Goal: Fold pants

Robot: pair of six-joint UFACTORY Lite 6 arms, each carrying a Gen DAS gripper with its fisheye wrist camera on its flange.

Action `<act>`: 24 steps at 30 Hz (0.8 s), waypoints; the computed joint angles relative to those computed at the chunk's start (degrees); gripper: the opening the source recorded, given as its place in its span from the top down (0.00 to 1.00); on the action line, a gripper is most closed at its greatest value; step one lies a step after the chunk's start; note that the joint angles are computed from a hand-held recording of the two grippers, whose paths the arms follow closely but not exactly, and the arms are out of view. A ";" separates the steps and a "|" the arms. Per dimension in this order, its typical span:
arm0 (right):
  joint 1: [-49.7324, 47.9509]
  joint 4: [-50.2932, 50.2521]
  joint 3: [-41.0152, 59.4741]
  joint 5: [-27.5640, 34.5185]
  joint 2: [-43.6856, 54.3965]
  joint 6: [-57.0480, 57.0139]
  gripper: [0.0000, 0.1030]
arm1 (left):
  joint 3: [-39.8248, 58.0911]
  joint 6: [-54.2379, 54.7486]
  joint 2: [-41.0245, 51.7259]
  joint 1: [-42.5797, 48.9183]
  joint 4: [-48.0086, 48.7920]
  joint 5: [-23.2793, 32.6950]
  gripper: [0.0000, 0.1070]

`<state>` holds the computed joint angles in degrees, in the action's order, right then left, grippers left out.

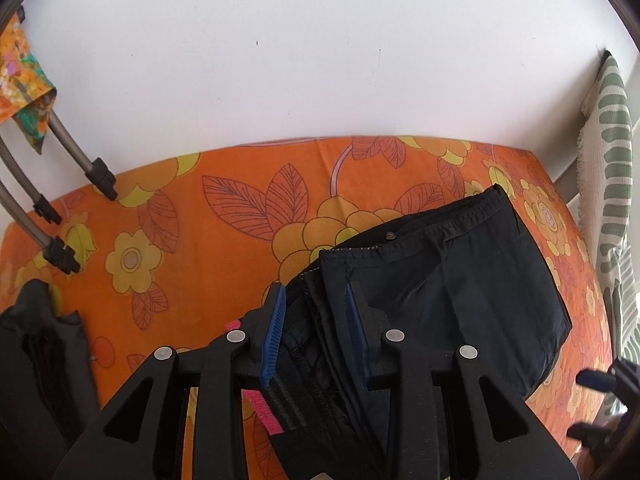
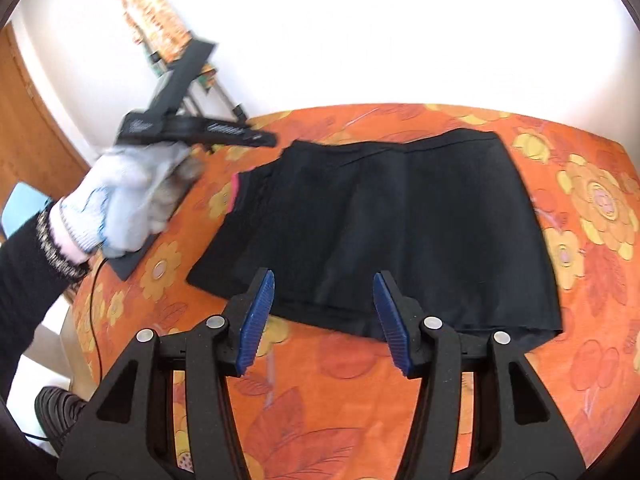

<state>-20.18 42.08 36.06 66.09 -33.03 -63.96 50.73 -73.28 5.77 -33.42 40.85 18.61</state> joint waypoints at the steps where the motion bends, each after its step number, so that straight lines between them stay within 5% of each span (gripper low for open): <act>1: -2.71 0.22 1.97 -1.32 3.44 -2.51 0.47 | -0.68 -1.27 -1.29 -1.40 1.34 0.47 0.73; 4: -6.41 1.11 8.91 -6.19 16.24 -5.04 0.47 | -1.80 -2.66 -2.79 -7.42 2.35 0.76 0.73; 9: -1.17 1.23 18.07 -15.00 31.44 -2.95 0.68 | 1.14 -3.35 3.77 -18.27 3.11 0.59 0.73; 17: 9.34 0.74 28.54 -26.88 48.43 2.13 0.70 | 6.76 1.16 14.42 -20.54 -1.80 -1.59 0.73; 24: 11.68 -3.87 38.07 -32.47 59.47 8.51 0.70 | 6.69 -12.52 16.01 -21.34 10.40 -0.59 0.73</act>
